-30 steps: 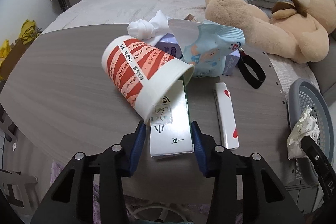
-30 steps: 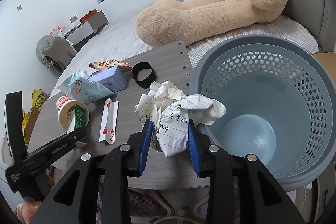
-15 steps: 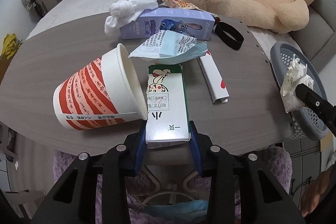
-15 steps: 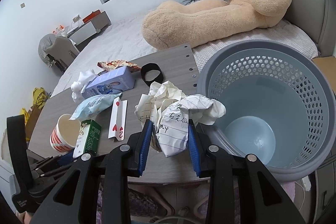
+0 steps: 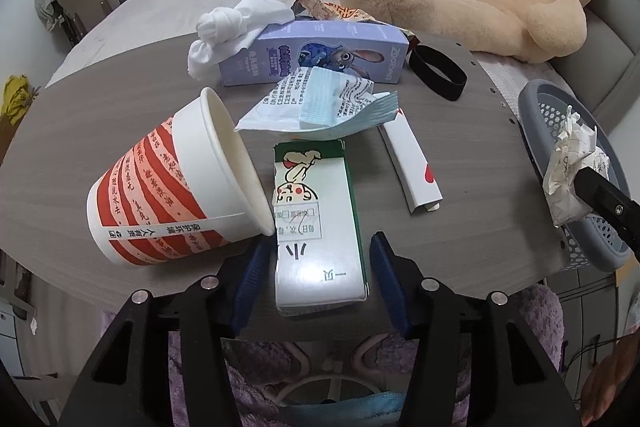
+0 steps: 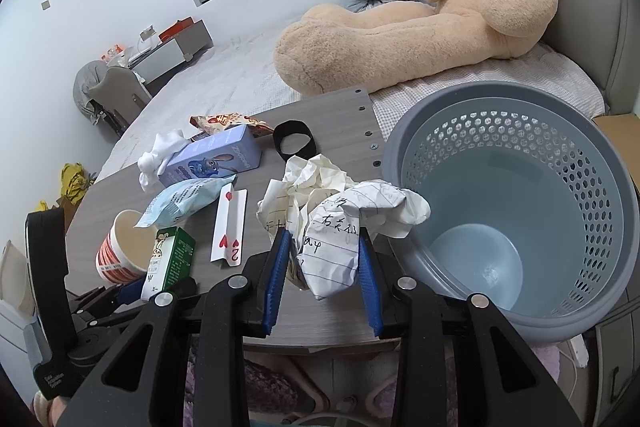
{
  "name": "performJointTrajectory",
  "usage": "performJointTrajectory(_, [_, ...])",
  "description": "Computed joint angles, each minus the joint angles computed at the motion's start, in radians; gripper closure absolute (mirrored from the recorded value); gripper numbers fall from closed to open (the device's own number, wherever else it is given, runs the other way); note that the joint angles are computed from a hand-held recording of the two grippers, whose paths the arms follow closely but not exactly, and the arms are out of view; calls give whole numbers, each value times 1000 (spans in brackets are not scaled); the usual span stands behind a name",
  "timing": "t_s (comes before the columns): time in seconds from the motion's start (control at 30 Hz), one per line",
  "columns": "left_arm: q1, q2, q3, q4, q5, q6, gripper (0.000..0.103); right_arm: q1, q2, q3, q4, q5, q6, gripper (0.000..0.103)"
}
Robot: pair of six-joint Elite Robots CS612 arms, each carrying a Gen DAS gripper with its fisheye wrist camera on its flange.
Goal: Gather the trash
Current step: 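Carry the paper and milk carton toward the grey basket with both grippers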
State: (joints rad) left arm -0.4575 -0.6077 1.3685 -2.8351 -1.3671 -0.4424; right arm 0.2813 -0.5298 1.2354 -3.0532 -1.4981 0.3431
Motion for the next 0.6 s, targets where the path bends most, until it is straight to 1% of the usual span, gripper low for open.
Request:
performJointTrajectory(0.03, [2, 4, -5, -4, 1, 5, 60, 0, 1, -1, 2, 0, 1, 70])
performJointTrajectory(0.07, [5, 7, -11, -10, -4, 14, 66, 0, 2, -3, 6, -1, 2, 70])
performJointTrajectory(0.1, [8, 10, -16, -13, -12, 18, 67, 0, 3, -5, 9, -2, 2, 70])
performJointTrajectory(0.17, [17, 15, -25, -19, -32, 20, 68, 1, 5, -10, 18, -4, 2, 70])
performJointTrajectory(0.3, [31, 17, -37, -34, -42, 41, 68, 4, 9, -19, 28, -12, -1, 70])
performJointTrajectory(0.4, [43, 12, -40, -50, -88, 59, 68, 6, 11, -23, 35, -16, -2, 70])
performJointTrajectory(0.53, [50, 2, -35, -72, -123, 70, 68, 8, 14, -28, 42, -19, -5, 70])
performJointTrajectory(0.6, [51, -2, -31, -86, -130, 74, 68, 9, 14, -30, 43, -21, -7, 70])
